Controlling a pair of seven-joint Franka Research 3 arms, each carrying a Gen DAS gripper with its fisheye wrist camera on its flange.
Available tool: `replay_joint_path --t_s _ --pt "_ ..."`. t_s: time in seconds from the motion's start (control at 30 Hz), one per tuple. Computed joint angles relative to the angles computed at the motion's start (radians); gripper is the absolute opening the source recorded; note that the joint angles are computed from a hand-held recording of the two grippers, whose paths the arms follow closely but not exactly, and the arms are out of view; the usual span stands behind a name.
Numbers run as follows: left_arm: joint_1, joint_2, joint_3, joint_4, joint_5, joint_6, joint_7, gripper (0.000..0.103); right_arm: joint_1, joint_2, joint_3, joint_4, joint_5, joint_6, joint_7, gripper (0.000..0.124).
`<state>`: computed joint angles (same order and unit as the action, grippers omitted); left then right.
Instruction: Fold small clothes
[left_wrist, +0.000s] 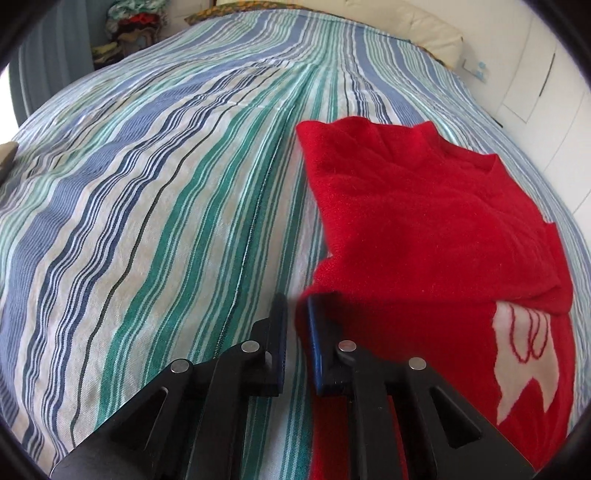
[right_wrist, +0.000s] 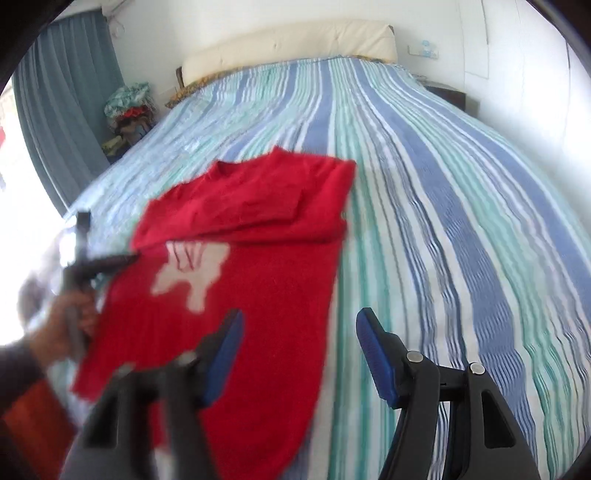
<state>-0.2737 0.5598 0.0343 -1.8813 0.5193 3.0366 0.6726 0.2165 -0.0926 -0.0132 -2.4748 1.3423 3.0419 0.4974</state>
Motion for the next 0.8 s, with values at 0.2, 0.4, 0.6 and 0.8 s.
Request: replay_joint_path --t_s 0.2,0.4,0.6,0.8 --pt "-0.022 -0.002 0.025 -0.008 0.009 0.014 -0.017 0.013 -0.157 0.389 -0.052 0.471 -0.024 -0.553 0.314 0.056" --pt "-0.034 0.004 0.045 -0.016 0.02 0.052 -0.041 0.013 -0.187 0.596 0.011 0.663 -0.103 -0.557 0.634 0.046" --pt "-0.026 0.002 0.041 -0.032 -0.006 0.085 -0.025 0.013 -0.186 0.572 0.089 0.619 -0.095 -0.281 0.57 0.006" --pt "-0.054 -0.002 0.066 -0.029 -0.003 0.075 -0.021 0.013 -0.197 0.581 0.099 0.587 -0.289 -0.239 0.69 0.015"
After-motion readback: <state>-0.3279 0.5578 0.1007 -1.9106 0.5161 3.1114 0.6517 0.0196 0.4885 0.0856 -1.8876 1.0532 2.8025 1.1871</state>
